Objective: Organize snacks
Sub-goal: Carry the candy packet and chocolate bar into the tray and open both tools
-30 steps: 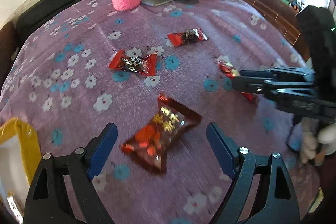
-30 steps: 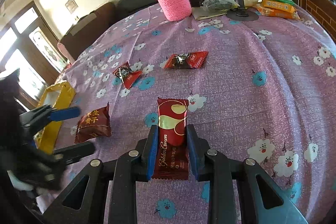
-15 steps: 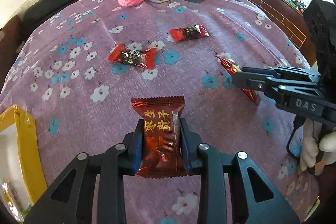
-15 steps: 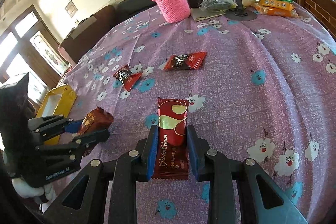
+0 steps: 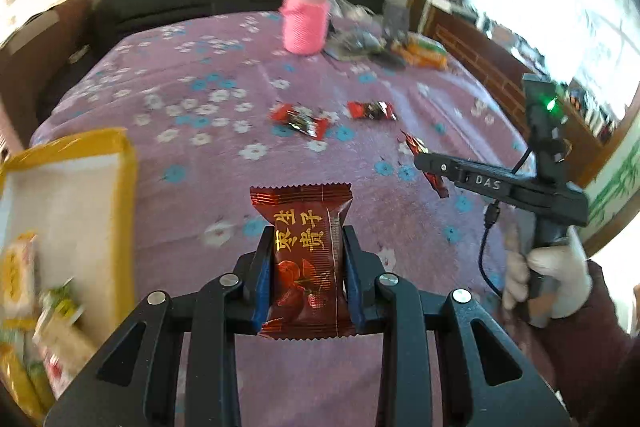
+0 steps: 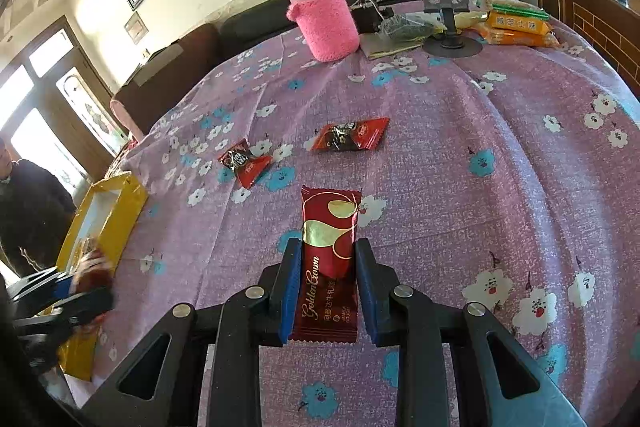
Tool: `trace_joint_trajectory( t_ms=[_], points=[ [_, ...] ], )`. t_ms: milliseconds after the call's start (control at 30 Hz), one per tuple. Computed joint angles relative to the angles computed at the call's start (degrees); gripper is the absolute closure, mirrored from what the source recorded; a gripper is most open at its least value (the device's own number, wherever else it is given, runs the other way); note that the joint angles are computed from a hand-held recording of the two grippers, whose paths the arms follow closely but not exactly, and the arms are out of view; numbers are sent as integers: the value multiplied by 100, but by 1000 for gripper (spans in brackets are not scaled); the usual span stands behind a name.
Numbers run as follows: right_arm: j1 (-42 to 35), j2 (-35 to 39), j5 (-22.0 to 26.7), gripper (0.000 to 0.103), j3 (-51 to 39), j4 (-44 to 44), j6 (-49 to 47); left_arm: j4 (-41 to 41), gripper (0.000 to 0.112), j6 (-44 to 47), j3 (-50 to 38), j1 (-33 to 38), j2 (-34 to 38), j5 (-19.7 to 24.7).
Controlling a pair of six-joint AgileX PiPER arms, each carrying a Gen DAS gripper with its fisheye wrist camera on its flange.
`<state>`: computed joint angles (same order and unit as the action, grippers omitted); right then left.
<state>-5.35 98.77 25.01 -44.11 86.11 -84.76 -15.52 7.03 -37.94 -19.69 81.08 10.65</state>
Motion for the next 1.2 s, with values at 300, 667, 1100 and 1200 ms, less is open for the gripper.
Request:
trace_joint_trajectory(
  t_ms=[300,667,1100,1200],
  points=[
    [607,-297,-355,75,198,-18,120,-2190,84,2443,1044,1950,-1963,815],
    [2612,-1292,-799,76,122,-1827,2604,-3840,84,4930,1415,4156,-2273,1523],
    [4533,-174,-723,76,-1595,-4391,5745,-5258,84,6997,1593,5238,-1297,1611],
    [4777,258,-679,76,-2089,-5030,6403,-5507,84,7316,1641,5206,-1067,1488]
  ],
)
